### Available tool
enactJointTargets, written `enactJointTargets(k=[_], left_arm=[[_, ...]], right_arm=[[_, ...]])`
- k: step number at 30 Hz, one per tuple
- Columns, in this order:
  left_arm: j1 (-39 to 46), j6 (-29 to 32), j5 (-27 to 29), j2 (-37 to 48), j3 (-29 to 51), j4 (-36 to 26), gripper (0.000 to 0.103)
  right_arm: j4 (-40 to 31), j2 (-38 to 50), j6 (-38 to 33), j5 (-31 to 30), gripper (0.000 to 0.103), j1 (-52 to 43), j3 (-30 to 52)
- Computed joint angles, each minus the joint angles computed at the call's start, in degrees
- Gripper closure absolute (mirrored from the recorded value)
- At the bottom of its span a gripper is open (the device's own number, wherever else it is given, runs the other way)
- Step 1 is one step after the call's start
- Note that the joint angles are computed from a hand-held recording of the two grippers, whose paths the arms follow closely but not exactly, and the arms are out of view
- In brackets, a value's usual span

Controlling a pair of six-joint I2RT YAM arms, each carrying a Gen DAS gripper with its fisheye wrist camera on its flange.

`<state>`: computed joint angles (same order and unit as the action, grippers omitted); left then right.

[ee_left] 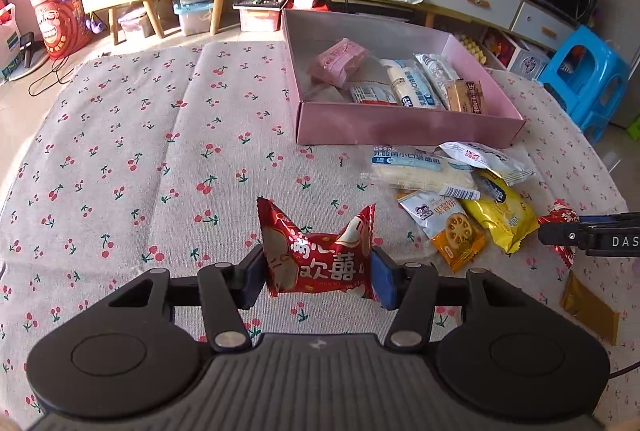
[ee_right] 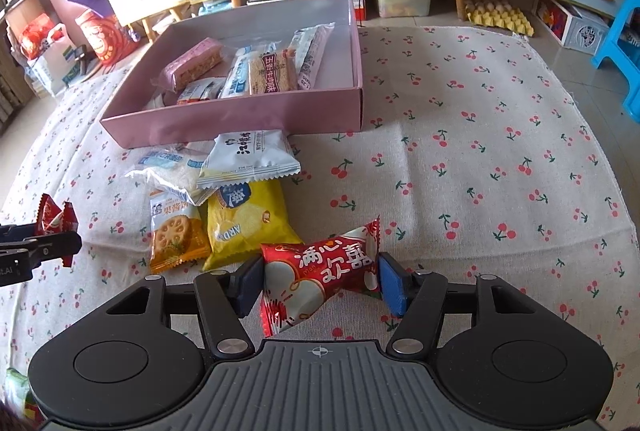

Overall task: Organize snacks
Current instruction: 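Carry both candy-shaped packets into the pink box and open both tools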

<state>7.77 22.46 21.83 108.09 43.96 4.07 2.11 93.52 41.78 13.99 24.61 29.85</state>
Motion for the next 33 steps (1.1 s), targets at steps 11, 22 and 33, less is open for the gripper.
enactJointTargets(k=[11, 22, 33], left_arm=[[-0.64, -5.06, 2.91, -1.59, 3.06, -1.88, 0.053], [-6.63, -8.85, 3.08, 1.32, 7.80, 3.14, 0.053], [-12.49, -9.62, 3.30, 13.98, 23.01, 0.12, 0.052]], right_arm=[[-0.60, -7.15, 4.19, -4.71, 0.043, -4.36, -0.75], [0.78, -5.33, 5.63, -7.98, 0.043, -9.00, 4.84], [4.27, 6.07, -0.64, -8.13, 0.043, -14.69, 16.45]])
